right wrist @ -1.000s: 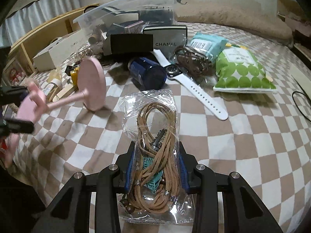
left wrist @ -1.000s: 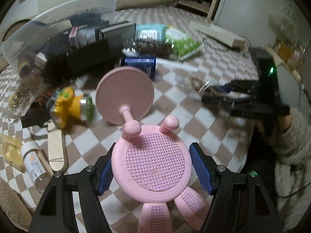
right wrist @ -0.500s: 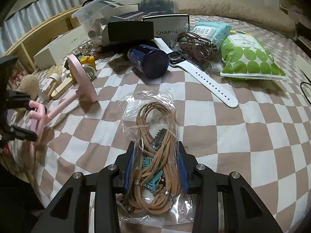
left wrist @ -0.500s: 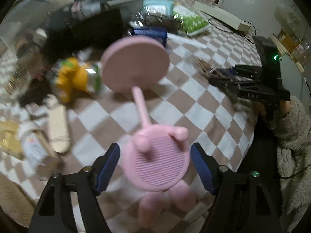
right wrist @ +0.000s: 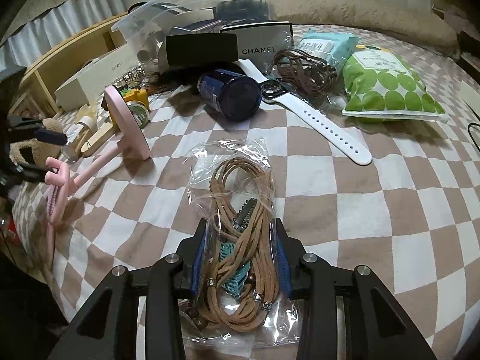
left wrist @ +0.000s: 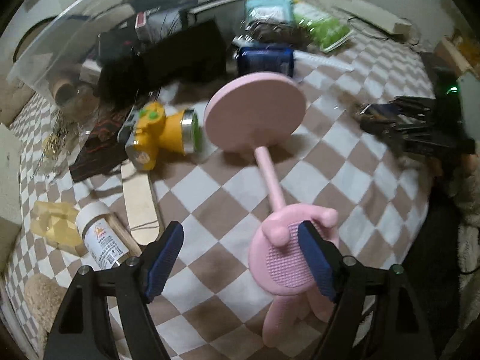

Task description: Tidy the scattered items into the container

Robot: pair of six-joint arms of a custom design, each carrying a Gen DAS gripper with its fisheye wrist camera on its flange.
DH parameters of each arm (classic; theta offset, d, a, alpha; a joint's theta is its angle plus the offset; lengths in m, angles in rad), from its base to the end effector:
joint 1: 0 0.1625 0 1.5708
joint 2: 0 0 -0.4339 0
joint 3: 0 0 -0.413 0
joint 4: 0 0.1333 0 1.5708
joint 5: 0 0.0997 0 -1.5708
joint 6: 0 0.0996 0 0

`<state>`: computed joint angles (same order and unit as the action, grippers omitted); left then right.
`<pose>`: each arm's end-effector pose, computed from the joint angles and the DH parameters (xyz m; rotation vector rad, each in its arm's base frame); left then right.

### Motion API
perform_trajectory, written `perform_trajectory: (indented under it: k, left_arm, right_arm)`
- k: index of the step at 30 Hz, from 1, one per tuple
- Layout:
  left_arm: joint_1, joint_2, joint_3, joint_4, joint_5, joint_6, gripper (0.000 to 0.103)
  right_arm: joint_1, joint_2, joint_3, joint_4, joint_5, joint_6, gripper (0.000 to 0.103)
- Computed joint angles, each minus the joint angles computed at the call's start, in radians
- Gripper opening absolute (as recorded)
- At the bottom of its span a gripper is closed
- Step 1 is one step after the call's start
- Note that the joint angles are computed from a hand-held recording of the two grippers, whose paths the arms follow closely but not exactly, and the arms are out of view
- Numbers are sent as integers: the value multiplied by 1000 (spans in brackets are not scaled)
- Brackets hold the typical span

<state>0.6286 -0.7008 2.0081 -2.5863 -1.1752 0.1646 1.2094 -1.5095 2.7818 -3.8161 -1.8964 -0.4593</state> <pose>-0.3102 -0.4377 -0.0732 1.4666 2.2246 0.1598 -0.0049 -0.2998 0.2301 -0.0869 -2.3048 0.9639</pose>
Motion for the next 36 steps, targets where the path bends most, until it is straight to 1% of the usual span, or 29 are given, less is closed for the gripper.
perform_trajectory:
  k: [2, 4, 5, 7, 8, 10, 12, 15, 16, 18, 19, 21, 22, 28, 29, 33, 34, 35, 36]
  left_arm:
    - [0, 16, -15, 36, 37, -35, 80]
    - [-13, 46, -12, 46, 100, -34, 81]
    - [-13, 53, -6, 22, 103, -30, 86]
    - [-6, 60, -29, 63, 112, -68, 93]
    - [0, 61, -32, 69, 110, -73, 96]
    - [9, 63, -35, 67, 109, -76, 99]
    - [16, 62, -40, 75, 105, -79, 100]
    - [15, 56, -29, 51, 105, -52, 100]
    - [17, 50, -22, 29, 95, -33, 99]
    - [29, 33, -11, -10, 49, -17, 95]
    - [41, 21, -10, -16, 6, -31, 94]
    - [55, 10, -7, -18, -46, -54, 90]
    - [57, 8, -3, -17, -58, -61, 88]
    - [35, -1, 28, -2, -77, -47, 88]
    - [30, 14, 14, 1, -83, -37, 88]
    - [-5, 0, 31, -3, -84, 25, 89]
    - [-10, -5, 38, -10, -87, 35, 90]
    - [-15, -3, 40, -13, -89, 35, 90]
    - [-18, 1, 38, -13, -88, 31, 90]
  right_arm:
    - [0, 3, 0, -4, -1, 0, 39]
    - [6, 14, -2, -16, -12, -5, 39]
    - [12, 23, -4, -25, -22, -10, 39]
    - [23, 47, -10, -47, -42, -21, 39]
    - [29, 65, -12, -69, -54, -14, 39]
    - [23, 72, -12, -80, -46, -19, 40]
    - [18, 71, -12, -79, -38, -19, 40]
    - [15, 72, -12, -82, -33, -17, 40]
    - [15, 73, -12, -83, -34, -17, 40]
    - [14, 75, -12, -87, -32, -17, 40]
    - [12, 77, -10, -93, -28, -17, 40]
    - [9, 75, -9, -95, -23, -17, 40]
    - [9, 75, -9, -95, -23, -17, 40]
    - [6, 83, -8, -110, -23, -20, 40]
    - [4, 82, -8, -110, -19, -19, 40]
    - [-5, 88, -5, -124, -4, -19, 40]
    - [-3, 94, -5, -130, -6, -19, 40]
    - [10, 120, -10, -164, -31, 7, 40]
    - [12, 124, -11, -169, -34, 6, 40]
